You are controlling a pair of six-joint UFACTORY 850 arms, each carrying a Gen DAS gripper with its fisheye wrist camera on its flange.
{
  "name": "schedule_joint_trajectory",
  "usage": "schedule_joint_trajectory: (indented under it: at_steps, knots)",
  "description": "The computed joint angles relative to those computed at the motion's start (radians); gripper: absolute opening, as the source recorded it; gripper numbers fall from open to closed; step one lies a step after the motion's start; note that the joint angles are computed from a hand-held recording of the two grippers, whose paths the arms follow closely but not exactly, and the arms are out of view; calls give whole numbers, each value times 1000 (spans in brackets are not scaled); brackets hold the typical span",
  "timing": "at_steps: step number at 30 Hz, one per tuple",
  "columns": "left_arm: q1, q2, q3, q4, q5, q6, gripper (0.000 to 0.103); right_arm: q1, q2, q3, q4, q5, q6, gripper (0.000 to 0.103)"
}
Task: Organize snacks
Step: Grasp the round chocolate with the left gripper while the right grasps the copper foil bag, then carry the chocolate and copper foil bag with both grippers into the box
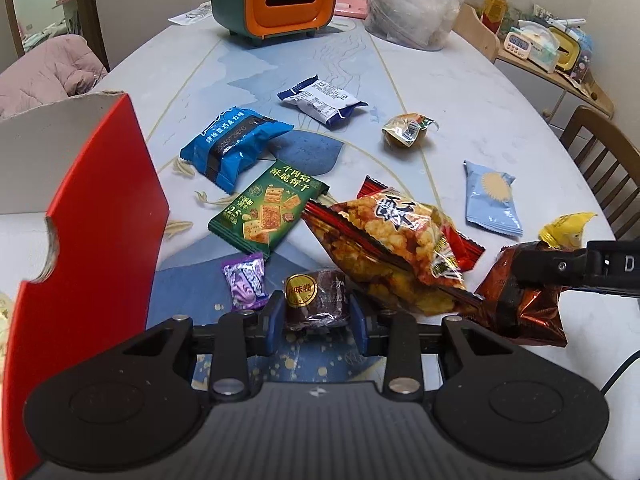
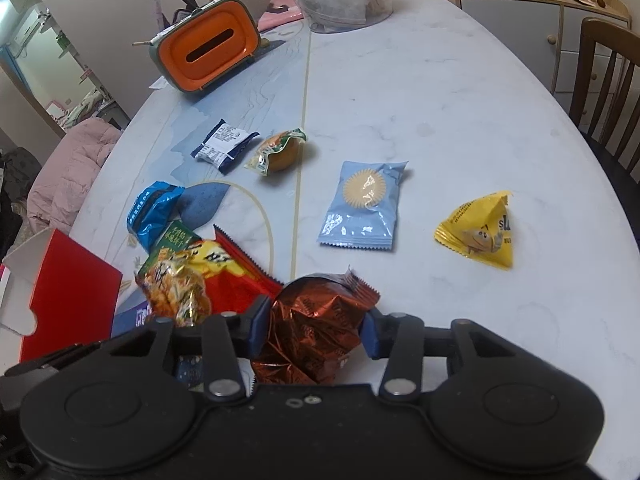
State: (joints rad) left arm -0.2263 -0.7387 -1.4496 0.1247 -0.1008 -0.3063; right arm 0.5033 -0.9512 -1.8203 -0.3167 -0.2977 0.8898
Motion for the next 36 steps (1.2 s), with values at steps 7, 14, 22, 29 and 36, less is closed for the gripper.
schedule_joint_trajectory:
  at_steps: [7, 14, 22, 29, 36]
  knots:
    - [9, 52, 58, -256, -5, 247, 34, 16, 67, 91, -119, 29, 114, 43]
    - [22, 131, 133, -618, -7, 606, 34, 41, 150, 182, -237, 61, 222, 43]
    - [41, 224, 205, -793, -19, 797, 34, 81, 217, 229, -356, 64, 306, 43]
    - [73, 294, 252, -925, -34, 941, 34, 121, 246, 235, -420, 66, 347, 43]
    - [118, 358, 295, -1061, -44, 1094, 34, 160, 238, 193, -442, 65, 349, 43]
